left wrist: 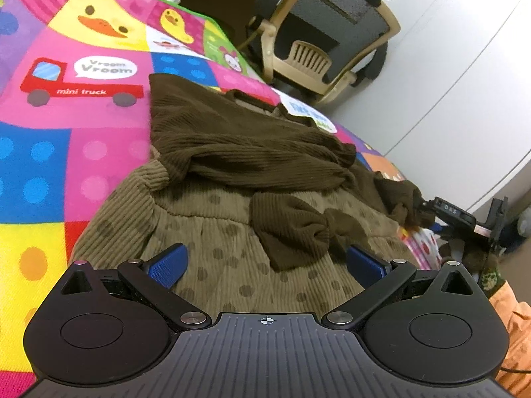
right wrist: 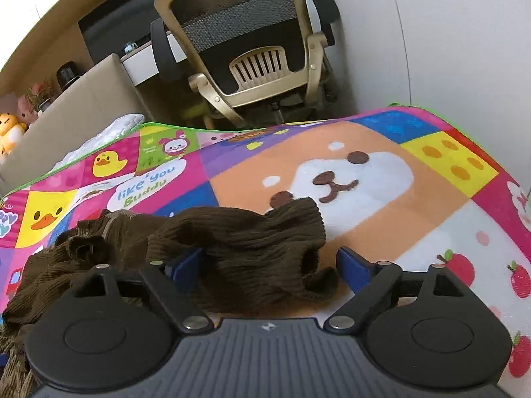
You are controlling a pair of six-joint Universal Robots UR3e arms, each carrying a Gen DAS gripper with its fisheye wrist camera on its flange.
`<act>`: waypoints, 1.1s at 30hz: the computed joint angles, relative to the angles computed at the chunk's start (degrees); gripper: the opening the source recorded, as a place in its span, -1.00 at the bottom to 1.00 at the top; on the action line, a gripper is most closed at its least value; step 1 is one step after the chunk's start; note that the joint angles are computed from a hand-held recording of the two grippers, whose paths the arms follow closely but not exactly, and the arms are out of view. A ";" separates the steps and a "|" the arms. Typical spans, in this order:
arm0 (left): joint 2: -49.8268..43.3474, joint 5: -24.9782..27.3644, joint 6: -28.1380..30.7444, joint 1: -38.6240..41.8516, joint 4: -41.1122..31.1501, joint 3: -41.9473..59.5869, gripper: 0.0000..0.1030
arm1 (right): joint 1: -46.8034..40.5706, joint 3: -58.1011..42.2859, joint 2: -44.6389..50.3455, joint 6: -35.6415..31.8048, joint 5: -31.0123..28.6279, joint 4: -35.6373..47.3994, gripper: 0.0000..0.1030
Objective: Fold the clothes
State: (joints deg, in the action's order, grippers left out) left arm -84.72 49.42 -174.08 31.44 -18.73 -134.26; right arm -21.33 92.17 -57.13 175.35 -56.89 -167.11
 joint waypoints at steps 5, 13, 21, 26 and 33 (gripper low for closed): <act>-0.60 0.62 -0.54 -0.44 -0.13 0.43 1.00 | -6.31 6.61 -6.72 6.95 12.38 1.33 -0.58; -0.80 -0.62 -0.62 -0.31 0.44 -0.04 1.00 | -13.68 15.51 -17.94 17.18 7.93 -14.91 -0.79; 0.36 -1.53 -0.09 1.58 -0.50 -1.17 1.00 | -14.74 23.52 -21.43 3.30 3.04 -14.09 0.20; 0.30 -1.79 0.11 1.63 -0.37 -1.36 1.00 | -13.44 25.49 -22.23 -13.26 7.15 -1.95 0.44; 0.93 -0.75 -0.12 1.11 -1.00 -1.07 1.00 | -4.98 19.41 -13.89 -6.84 -0.24 -7.92 -0.69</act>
